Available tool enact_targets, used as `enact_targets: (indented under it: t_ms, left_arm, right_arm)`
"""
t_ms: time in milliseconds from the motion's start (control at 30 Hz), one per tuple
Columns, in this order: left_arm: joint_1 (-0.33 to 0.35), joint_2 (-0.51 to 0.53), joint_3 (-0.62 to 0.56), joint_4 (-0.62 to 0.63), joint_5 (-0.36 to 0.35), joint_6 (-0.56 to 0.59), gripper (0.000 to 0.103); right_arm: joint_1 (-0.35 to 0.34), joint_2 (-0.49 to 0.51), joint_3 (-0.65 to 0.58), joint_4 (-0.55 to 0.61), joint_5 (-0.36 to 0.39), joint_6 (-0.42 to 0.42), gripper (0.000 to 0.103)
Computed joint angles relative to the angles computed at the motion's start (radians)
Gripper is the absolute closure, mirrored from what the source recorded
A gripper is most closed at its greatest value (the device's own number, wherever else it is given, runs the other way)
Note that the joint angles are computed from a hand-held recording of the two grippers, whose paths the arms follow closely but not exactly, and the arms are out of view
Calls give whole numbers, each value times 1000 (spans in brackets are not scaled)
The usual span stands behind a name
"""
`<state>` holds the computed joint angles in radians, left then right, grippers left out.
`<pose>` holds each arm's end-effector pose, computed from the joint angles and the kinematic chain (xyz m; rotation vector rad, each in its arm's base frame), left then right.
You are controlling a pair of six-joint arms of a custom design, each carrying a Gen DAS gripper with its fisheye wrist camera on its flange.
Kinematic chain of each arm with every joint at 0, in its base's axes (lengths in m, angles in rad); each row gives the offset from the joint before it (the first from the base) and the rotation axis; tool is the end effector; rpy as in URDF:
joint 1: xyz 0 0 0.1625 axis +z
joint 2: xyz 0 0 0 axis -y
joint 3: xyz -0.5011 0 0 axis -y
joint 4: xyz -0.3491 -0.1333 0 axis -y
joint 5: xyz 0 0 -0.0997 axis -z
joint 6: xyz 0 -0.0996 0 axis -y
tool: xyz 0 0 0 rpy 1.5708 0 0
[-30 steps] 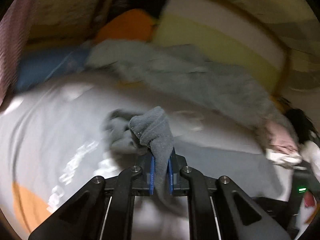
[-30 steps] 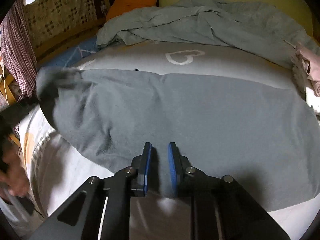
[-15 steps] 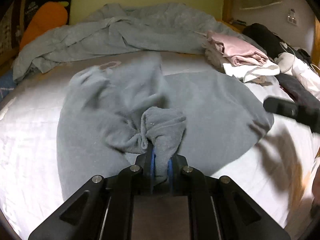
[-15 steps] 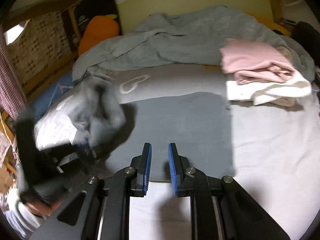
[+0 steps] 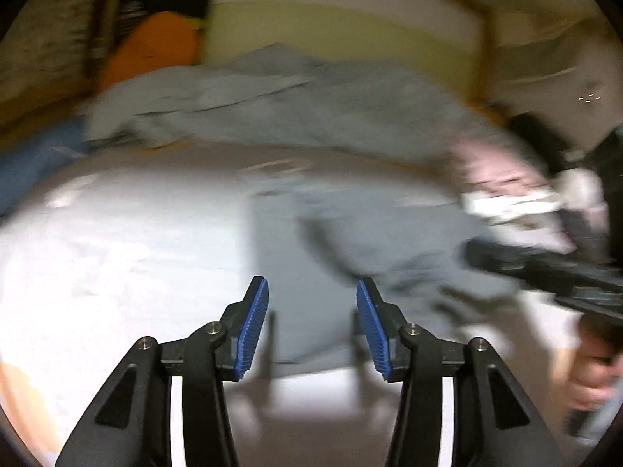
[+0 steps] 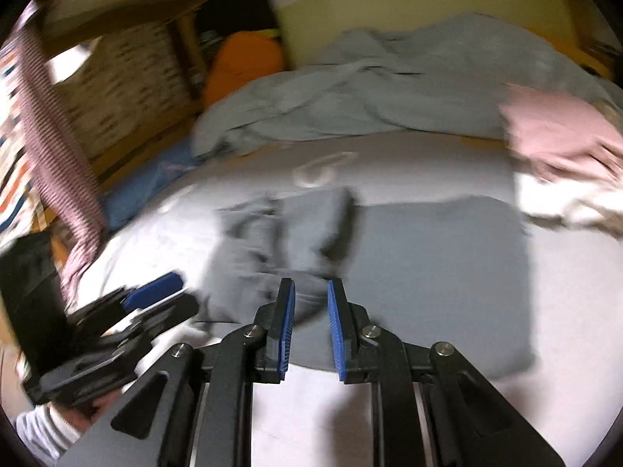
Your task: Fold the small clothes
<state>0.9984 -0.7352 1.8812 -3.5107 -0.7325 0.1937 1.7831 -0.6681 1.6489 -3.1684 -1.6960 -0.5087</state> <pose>-0.1685 -0.6444 0.2049 0.4479 2.2278 -1.1070 0.2711 -0.6843 0.1599 0.9371 -2.6445 0.8578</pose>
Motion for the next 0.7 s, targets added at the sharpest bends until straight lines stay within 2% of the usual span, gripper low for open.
enact_targets:
  t_ms: [33,67,133,167,200,233,267,300,333,367,433,467,500,533,600,633,700]
  left_arm:
    - [8,0,-13,47,34,-29,59]
    - [24,-13,-19,117,27,-85,61]
    - [59,-38,-15,194,-54,-142,62]
    - [66,-40,-10,196,-69,-147,62]
    - [69,-40,-4,194,-69,-146,61]
    - [71,-38,-5,204,-62,-148,61]
    - [71,-36,-3,208,-58,-151,61]
    - [71,-33,-4,204,-55,-145,60]
    - [70,-30,-3,196,-49,-135,60]
    - [69,-28,2,186,-46,-127,60]
    - [70,-33,17,166,-49,-121,60]
    - [74,-35,20,162,-54,-121,60]
    - [76,-37,19,165,-61,-125,60]
    - [79,-34,13,171,-66,-128,60]
    - [78,-36,12,174,-71,-134,61]
    - [79,-43,16,165,-96,-132,65]
    - [77,-55,28,124,-168,-110,66]
  right_arm:
    - [10,15,-23,27,10,-18,85]
    - [26,36,-50,43,0,-40,85]
    - [63,96,-141,86,-86,-59,82]
    - [75,122,-189,127,-114,-57,67]
    - [80,139,-226,173,-118,-60,47]
    - [85,159,-265,225,-126,-70,46]
    - [94,183,-307,269,-163,-83,46]
    - [106,210,-339,274,-235,-105,52]
    - [119,250,-383,238,-340,-141,62]
    - [124,274,-412,202,-414,-152,78]
    - [116,300,-442,77,-484,-151,80]
    - [111,321,-479,-25,-558,-167,80]
    - [106,336,-516,-85,-620,-172,80]
    - [96,331,-525,-104,-641,-154,80]
    - [55,250,-458,-16,-588,-6,80]
    - [41,203,-412,28,-540,55,80]
    - [11,103,-270,22,-410,130,78]
